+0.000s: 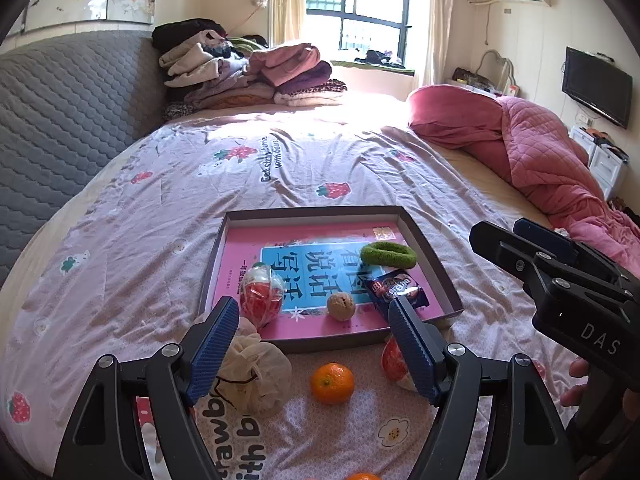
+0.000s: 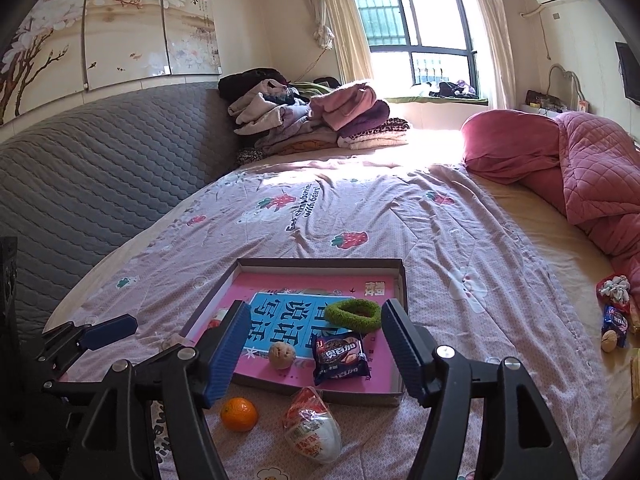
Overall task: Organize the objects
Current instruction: 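Withdraw both open tools back from the tray, then move the left tool toward the orange mandarin while the right tool approaches the white wrapped package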
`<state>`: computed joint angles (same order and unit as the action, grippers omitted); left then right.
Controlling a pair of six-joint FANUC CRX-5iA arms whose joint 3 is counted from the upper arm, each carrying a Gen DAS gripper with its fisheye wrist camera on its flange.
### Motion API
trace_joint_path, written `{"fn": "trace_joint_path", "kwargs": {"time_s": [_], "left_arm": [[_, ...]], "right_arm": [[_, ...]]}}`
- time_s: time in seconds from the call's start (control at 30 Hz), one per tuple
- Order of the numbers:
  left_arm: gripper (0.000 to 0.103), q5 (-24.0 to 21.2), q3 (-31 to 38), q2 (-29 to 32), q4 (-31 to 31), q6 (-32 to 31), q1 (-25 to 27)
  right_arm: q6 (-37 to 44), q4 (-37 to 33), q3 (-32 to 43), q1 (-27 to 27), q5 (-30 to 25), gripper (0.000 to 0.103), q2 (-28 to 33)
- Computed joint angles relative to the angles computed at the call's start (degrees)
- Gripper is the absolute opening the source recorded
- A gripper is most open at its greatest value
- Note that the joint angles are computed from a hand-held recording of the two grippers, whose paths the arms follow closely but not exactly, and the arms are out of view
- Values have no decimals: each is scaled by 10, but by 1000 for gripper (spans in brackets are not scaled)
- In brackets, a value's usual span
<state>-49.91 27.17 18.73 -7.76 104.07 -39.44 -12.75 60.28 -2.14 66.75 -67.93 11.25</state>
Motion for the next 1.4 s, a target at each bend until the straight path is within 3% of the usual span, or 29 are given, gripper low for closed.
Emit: {"fn": "trace_joint_path", "kwargs": {"time_s": [1.4], "left_arm": [[79,12,-134,-78,11,-22,-13]], "right_arm": [[-20,-25,-24,47,-16,67,-2]]}}
